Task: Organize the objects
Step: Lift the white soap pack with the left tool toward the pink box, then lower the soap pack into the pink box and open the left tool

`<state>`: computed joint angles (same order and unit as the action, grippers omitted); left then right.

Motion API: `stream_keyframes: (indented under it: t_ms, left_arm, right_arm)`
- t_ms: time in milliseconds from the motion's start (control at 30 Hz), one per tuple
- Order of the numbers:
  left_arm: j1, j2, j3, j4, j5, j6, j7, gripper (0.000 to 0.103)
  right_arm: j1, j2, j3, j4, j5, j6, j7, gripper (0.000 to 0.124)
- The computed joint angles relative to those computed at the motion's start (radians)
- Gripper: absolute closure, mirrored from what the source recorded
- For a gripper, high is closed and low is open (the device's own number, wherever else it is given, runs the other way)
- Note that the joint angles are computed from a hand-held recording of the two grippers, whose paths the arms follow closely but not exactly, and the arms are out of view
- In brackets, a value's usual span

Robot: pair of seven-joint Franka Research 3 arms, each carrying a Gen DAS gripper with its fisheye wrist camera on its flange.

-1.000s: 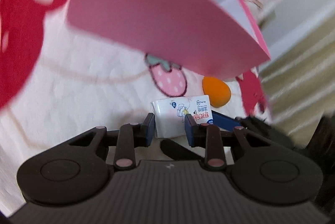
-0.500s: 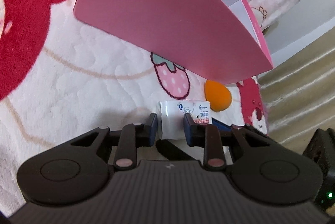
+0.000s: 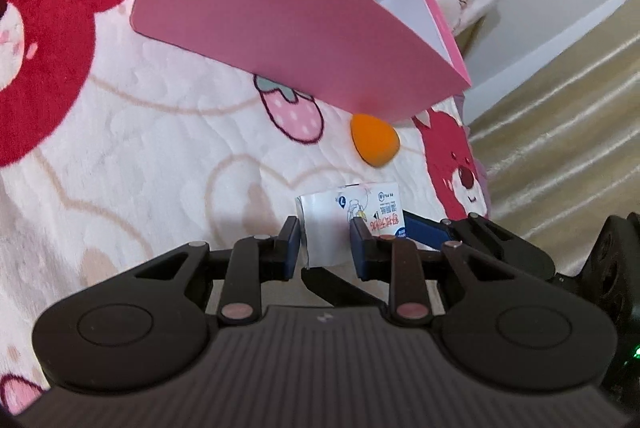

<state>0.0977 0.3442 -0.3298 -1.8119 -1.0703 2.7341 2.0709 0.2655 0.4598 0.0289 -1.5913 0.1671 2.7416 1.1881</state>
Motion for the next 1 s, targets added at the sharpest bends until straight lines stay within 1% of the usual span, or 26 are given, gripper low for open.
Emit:
stream_keyframes:
  t_ms: [100, 200, 267, 300, 367, 400, 500, 533, 567, 600, 700, 733, 767, 800, 833, 900, 1000]
  left_arm:
    - [0.004, -0.022, -0.004, -0.018, -0.012, -0.015, 0.024, 0.078]
    - [-0.005, -0.042, -0.012, -0.037, -0.052, 0.028, 0.129, 0.077]
    - [-0.021, -0.044, 0.004, -0.038, -0.024, 0.030, 0.105, 0.076]
    - [-0.013, -0.044, 0.000, -0.035, -0.051, 0.020, 0.114, 0.076]
    - [-0.014, -0.045, 0.014, -0.026, -0.045, -0.010, 0.078, 0.076]
    - [-0.016, -0.049, 0.019, -0.025, -0.037, -0.019, 0.072, 0.076]
    - [-0.022, -0.075, 0.029, -0.028, -0.026, -0.020, 0.070, 0.076]
    - [-0.022, -0.088, 0.030, -0.028, -0.038, -0.016, 0.079, 0.077]
    - [-0.019, -0.105, 0.025, -0.033, -0.086, 0.011, 0.109, 0.077]
    - [-0.015, -0.121, 0.024, -0.032, -0.137, 0.016, 0.144, 0.077]
    - [-0.023, -0.156, 0.060, -0.006, -0.147, -0.050, 0.132, 0.076]
    - [-0.029, -0.163, 0.073, 0.007, -0.128, -0.069, 0.116, 0.076]
    - [-0.040, -0.169, 0.089, 0.021, -0.079, -0.082, 0.076, 0.077]
    - [-0.052, -0.174, 0.100, 0.031, -0.035, -0.075, 0.036, 0.076]
    - [-0.058, -0.179, 0.104, 0.039, -0.013, -0.069, 0.022, 0.076]
    - [-0.066, -0.178, 0.113, 0.068, 0.039, -0.069, -0.007, 0.076]
    - [-0.081, -0.148, 0.124, 0.137, 0.183, -0.079, -0.095, 0.077]
  right_arm:
    - [0.002, -0.034, -0.003, -0.041, 0.006, 0.007, 0.018, 0.041]
    - [-0.013, -0.060, 0.014, -0.077, 0.038, 0.037, 0.008, 0.041]
    - [-0.026, -0.053, 0.026, -0.061, 0.067, 0.021, 0.003, 0.042]
    - [-0.030, -0.053, 0.030, -0.059, 0.075, 0.016, -0.004, 0.042]
    - [-0.030, -0.059, 0.033, -0.075, 0.082, 0.040, -0.020, 0.043]
    - [-0.032, -0.063, 0.035, -0.075, 0.089, 0.037, -0.022, 0.043]
    - [-0.030, -0.077, 0.039, -0.086, 0.109, 0.061, -0.023, 0.043]
    - [-0.030, -0.087, 0.041, -0.092, 0.119, 0.069, -0.018, 0.044]
    - [-0.032, -0.095, 0.045, -0.093, 0.133, 0.076, -0.016, 0.048]
    - [-0.029, -0.105, 0.042, -0.092, 0.138, 0.077, -0.003, 0.048]
    - [-0.029, -0.122, 0.041, -0.065, 0.152, 0.067, 0.021, 0.048]
    - [-0.038, -0.125, 0.050, -0.055, 0.171, 0.070, 0.014, 0.048]
    - [-0.046, -0.126, 0.058, -0.038, 0.191, 0.066, 0.009, 0.048]
    - [-0.056, -0.125, 0.067, -0.016, 0.212, 0.050, -0.002, 0.049]
    - [-0.071, -0.122, 0.083, 0.009, 0.244, 0.032, -0.027, 0.049]
    - [-0.083, -0.122, 0.095, 0.039, 0.276, 0.030, -0.075, 0.049]
    - [-0.074, -0.107, 0.081, 0.106, 0.267, 0.008, -0.098, 0.049]
